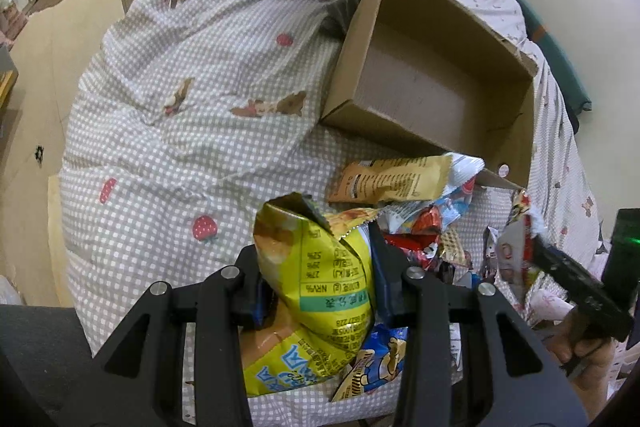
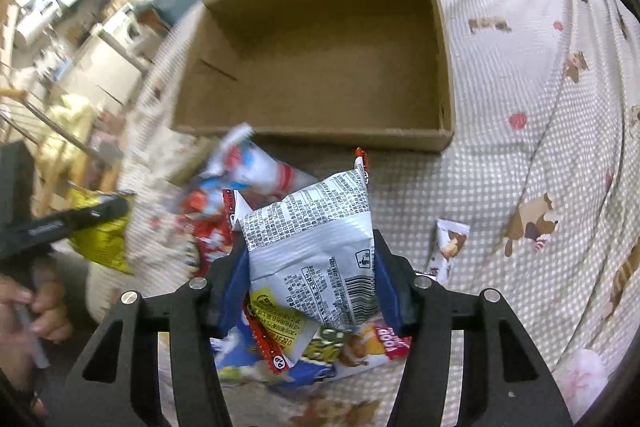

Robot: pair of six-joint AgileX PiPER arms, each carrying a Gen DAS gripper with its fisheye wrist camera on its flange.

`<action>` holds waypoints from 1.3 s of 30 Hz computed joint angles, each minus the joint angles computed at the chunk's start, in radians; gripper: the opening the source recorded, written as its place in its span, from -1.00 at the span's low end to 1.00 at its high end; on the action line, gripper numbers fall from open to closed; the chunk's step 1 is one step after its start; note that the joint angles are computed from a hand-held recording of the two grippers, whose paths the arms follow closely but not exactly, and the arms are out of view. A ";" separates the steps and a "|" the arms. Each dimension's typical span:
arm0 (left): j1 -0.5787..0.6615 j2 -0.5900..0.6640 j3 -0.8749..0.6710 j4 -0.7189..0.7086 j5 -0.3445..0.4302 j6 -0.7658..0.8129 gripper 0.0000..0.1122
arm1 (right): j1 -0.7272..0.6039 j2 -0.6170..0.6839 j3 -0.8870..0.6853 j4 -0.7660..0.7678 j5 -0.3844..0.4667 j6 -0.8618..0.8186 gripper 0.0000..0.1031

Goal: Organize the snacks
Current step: 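Carry both bags into the box and open both grippers to drop them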

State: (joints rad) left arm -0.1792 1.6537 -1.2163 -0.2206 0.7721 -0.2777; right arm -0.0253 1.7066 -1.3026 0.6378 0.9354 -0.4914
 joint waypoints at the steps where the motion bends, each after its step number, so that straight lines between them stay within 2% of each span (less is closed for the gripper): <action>1: -0.007 -0.011 0.000 0.011 -0.006 -0.007 -0.36 | -0.012 -0.019 0.020 0.033 -0.010 -0.023 0.11; 4: -0.017 -0.011 -0.046 0.016 0.018 -0.011 -0.36 | -0.063 -0.046 0.011 0.161 -0.008 -0.100 0.11; 8: -0.044 0.043 -0.219 0.050 0.074 -0.006 -0.36 | -0.031 -0.038 -0.005 0.234 -0.092 -0.168 0.11; 10: -0.059 0.092 -0.326 0.071 0.104 -0.002 -0.36 | 0.017 0.015 -0.071 0.228 -0.146 -0.127 0.11; 18: -0.101 0.396 -0.792 0.125 0.230 0.022 -0.36 | 0.059 0.199 -0.284 0.129 -0.184 -0.032 0.11; 21: -0.113 0.463 -0.865 0.135 0.220 0.027 -0.36 | 0.062 0.240 -0.321 0.098 -0.192 -0.006 0.11; 29: -0.108 0.526 -0.850 0.118 0.138 0.013 -0.35 | 0.091 0.353 -0.425 0.017 -0.196 0.054 0.13; 39: -0.124 0.555 -0.847 0.153 0.093 0.032 -0.33 | 0.117 0.417 -0.480 -0.048 -0.176 0.123 0.15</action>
